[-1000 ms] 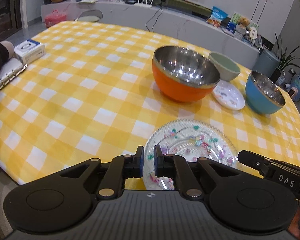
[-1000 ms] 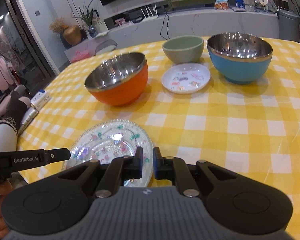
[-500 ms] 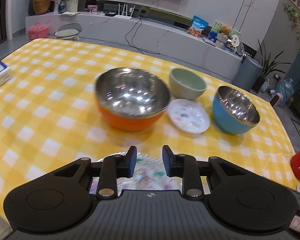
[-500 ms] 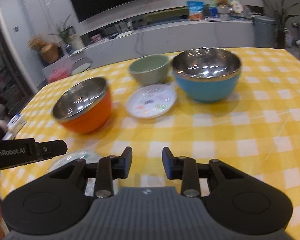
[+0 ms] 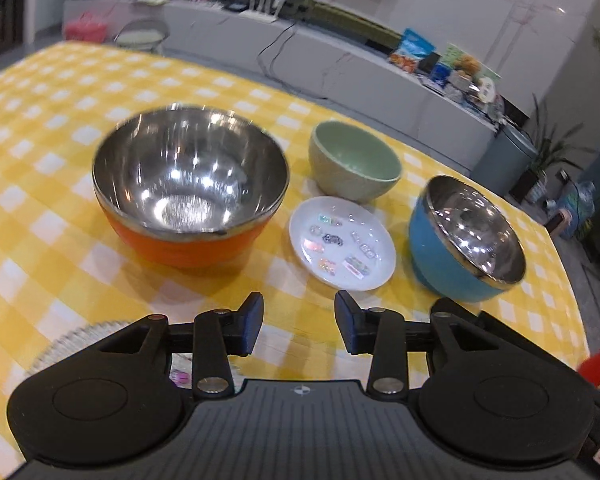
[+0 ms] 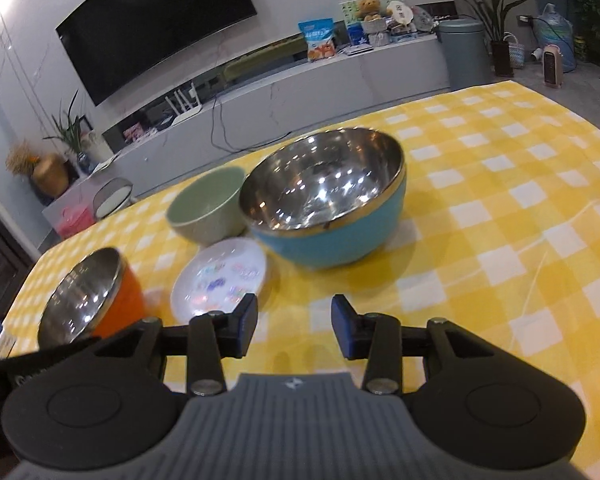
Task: Organize plates and bowls
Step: 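Reach the left gripper to the small white sticker plate rim and close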
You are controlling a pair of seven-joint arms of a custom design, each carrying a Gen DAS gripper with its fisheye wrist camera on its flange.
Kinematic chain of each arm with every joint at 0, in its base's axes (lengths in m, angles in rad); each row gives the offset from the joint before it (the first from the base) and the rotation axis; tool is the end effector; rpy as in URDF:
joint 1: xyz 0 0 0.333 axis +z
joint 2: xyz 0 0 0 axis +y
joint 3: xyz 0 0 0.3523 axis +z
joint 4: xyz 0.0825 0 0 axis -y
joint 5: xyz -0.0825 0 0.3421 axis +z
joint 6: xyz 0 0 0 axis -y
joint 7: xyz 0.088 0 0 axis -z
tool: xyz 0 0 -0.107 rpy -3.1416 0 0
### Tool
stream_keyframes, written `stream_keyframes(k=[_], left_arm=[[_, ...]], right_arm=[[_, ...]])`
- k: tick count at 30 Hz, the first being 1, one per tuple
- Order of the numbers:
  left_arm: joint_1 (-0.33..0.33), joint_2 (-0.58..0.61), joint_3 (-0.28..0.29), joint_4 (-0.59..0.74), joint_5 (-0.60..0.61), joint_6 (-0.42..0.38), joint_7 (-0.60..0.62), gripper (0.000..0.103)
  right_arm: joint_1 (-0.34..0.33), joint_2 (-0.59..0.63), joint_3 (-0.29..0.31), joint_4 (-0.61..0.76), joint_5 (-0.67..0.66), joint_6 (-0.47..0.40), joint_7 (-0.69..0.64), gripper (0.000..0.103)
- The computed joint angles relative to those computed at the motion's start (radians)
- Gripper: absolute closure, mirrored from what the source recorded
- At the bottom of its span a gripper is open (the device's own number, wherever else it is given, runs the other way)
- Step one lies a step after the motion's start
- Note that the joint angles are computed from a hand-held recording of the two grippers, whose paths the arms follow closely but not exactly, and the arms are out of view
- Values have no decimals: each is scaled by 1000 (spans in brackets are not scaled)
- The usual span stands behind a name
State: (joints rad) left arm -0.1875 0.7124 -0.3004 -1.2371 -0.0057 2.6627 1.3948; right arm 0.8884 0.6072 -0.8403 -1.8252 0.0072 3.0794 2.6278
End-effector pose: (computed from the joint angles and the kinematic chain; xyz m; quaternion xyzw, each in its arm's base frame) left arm 0.7201 -0.2862 0.4870 -0.6015 0.7082 -0.3595 0.0860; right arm 0.6631 0.1499 0.4443 -0.3694 0.8200 -0.2659 0.3471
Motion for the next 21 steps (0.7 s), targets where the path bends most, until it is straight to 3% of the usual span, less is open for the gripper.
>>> stream_keyframes(k=[9,16,21], left_arm=[[-12,58,1,59,-22,35,-78,58],[-51,151,28,228,-7,-50,-138,62],[-83,236,47,405,9,-167,-160,75]], right_arm=[[-87,12,95,18,73,55,-54,63],[-114,16,137,23,135,77,-120,64],[-102,23,127,23,170,78,-162,63]])
